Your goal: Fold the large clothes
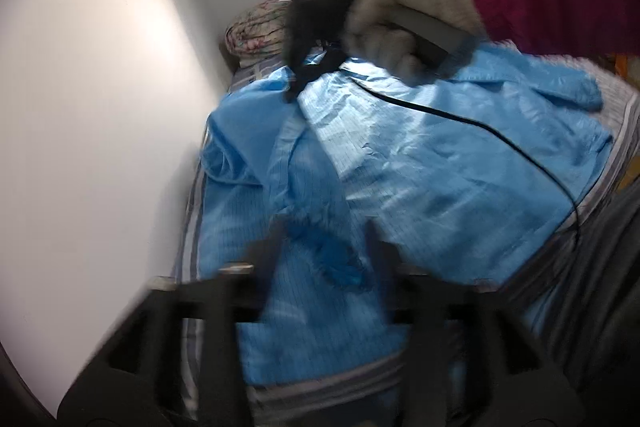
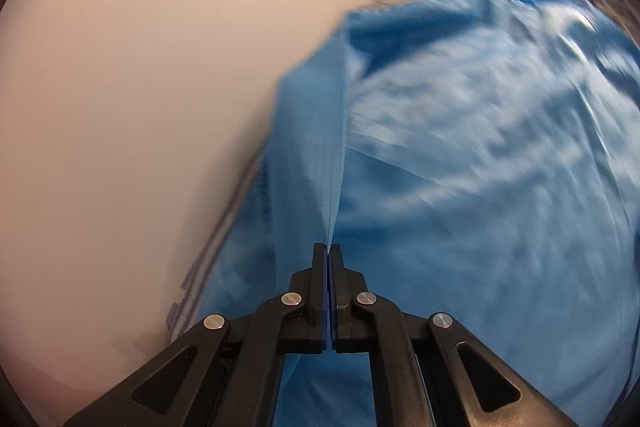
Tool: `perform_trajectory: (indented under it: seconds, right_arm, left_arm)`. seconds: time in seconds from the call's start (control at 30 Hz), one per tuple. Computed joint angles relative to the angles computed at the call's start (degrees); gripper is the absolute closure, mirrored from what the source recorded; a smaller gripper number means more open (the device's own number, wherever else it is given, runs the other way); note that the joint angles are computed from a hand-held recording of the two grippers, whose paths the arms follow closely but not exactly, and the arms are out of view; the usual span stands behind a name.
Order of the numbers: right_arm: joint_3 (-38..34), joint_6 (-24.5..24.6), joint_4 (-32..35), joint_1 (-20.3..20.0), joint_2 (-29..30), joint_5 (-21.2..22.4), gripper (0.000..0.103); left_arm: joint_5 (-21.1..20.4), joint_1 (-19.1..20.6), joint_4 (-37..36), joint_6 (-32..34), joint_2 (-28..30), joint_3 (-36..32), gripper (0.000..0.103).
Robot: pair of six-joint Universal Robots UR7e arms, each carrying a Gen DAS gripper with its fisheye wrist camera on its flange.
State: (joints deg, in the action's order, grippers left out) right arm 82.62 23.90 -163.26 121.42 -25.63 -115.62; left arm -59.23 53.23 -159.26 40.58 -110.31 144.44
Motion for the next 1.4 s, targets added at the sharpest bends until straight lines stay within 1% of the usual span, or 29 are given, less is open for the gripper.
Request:
perform_trajectory:
  seconds: [0.07,0.13,0.17,0.2,0.23,0.27,0.3,0.33,0.37,0.43,0.5,0.57,0.6,0.63,0.67,0.7,0.73,0.77,0.8,0.87,0.9,0.97,1.0,1.07,1.17,1.23,1.3,1.33,1.4]
  right_arm:
    - [4.1,2.4,-1.5,-1.2,-1.8,0.2,0.103]
    - [6.4,4.2,-0.7,-2.1,-2.8,-1.0,0.103]
    - [6.8,5.1,1.7,-2.3,-3.0,-2.4,0.103]
    - [6.5,6.0,4.5,-2.1,-2.9,-4.0,0.099]
    - [6.0,7.0,8.1,-1.9,-2.8,-6.0,0.098]
    - [5.8,7.2,10.0,-1.8,-2.8,-6.7,0.092]
    - [6.1,6.4,10.2,-1.6,-2.9,-6.6,0.079]
    - [6.6,5.7,9.5,-1.3,-3.1,-6.2,0.074]
    - [7.0,5.0,9.5,-1.0,-3.4,-5.7,0.067]
    - [7.8,4.1,10.2,-0.3,-3.9,-4.6,0.066]
    - [8.9,3.6,10.8,0.6,-4.4,-2.9,0.066]
    - [9.4,3.3,11.9,1.0,-4.5,-1.8,0.066]
    - [9.7,3.3,12.0,1.1,-4.5,-1.6,0.067]
    - [10.0,3.6,12.4,1.2,-4.4,-1.0,0.07]
    - [10.4,3.7,12.4,1.1,-4.4,0.4,0.079]
    - [10.5,3.3,12.0,0.5,-4.2,1.4,0.092]
    - [10.7,3.0,11.6,0.4,-4.0,3.2,0.096]
    - [10.6,2.7,11.7,0.6,-3.7,3.8,0.101]
    - [10.6,2.5,11.9,0.9,-3.6,3.9,0.103]
    - [10.1,1.9,11.8,1.8,-2.9,5.1,0.103]
    - [9.5,1.7,11.8,1.9,-2.4,5.7,0.103]
    - [8.4,1.4,11.3,2.9,-1.5,8.3,0.103]
    - [8.6,0.5,10.5,2.5,-1.2,9.4,0.103]
    - [6.9,-1.3,10.4,3.7,0.4,13.0,0.103]
    - [3.5,-4.2,13.3,5.3,2.8,14.3,0.103]
    - [1.3,-5.3,15.7,5.9,4.5,14.2,0.103]
    - [0.4,-5.2,16.4,5.7,5.4,14.2,0.103]
    - [0.2,-4.8,16.1,5.4,5.6,15.0,0.103]
    - [0.8,-6.2,14.6,5.0,5.5,15.7,0.103]
  left_arm:
    - [-0.5,0.5,3.1,-3.3,-1.6,-0.8,0.05]
    - [-1.0,1.6,6.1,-7.0,-2.2,-1.9,0.05]
    - [-1.8,2.6,7.8,-9.2,-2.2,-2.9,0.05]
    - [-3.0,4.0,9.7,-11.9,-1.6,-4.1,0.05]
    - [-3.9,5.1,10.8,-13.5,-0.9,-5.0,0.05]
    - [-5.5,6.8,12.4,-16.3,0.5,-6.5,0.05]
    - [-7.6,8.4,14.1,-18.5,1.9,-7.9,0.05]
    - [-9.2,9.8,14.7,-20.3,3.3,-8.8,0.05]
    - [-11.8,11.7,15.7,-23.2,5.3,-10.3,0.05]
    - [-16.4,15.0,18.3,-27.2,8.9,-13.2,0.05]
    - [-19.8,17.1,20.2,-30.3,12.3,-15.4,0.05]
    - [-21.6,18.5,20.5,-32.3,15.2,-16.6,0.051]
    - [-22.0,19.0,20.5,-33.2,16.6,-17.1,0.053]
    - [-22.2,19.3,20.5,-34.0,17.7,-17.5,0.064]
    - [-22.4,19.5,20.9,-34.5,18.4,-17.8,0.087]
    - [-22.6,19.7,21.7,-35.0,19.3,-18.5,0.098]
    - [-22.5,19.7,21.7,-34.9,19.6,-18.7,0.101]
    - [-22.0,19.3,20.8,-34.7,19.3,-18.1,0.101]
    - [-21.3,18.9,20.2,-34.0,18.8,-17.7,0.102]
    - [-19.6,18.3,19.9,-32.7,17.3,-17.0,0.103]
    - [-18.1,18.1,19.8,-32.0,16.3,-16.7,0.103]
    - [-15.2,18.1,19.6,-31.0,14.6,-16.4,0.103]
    - [-13.6,18.1,19.6,-30.8,13.7,-16.3,0.103]
    - [-8.8,18.1,19.5,-30.4,11.8,-16.4,0.103]
    - [-3.4,18.6,19.6,-29.9,9.8,-16.7,0.103]
    - [-1.0,19.5,19.0,-28.9,9.2,-16.6,0.103]
    - [0.2,20.2,18.5,-28.6,9.4,-16.6,0.103]
    - [0.5,20.5,18.3,-28.6,9.5,-16.7,0.103]
    - [2.3,20.0,16.4,-27.8,9.3,-15.9,0.103]
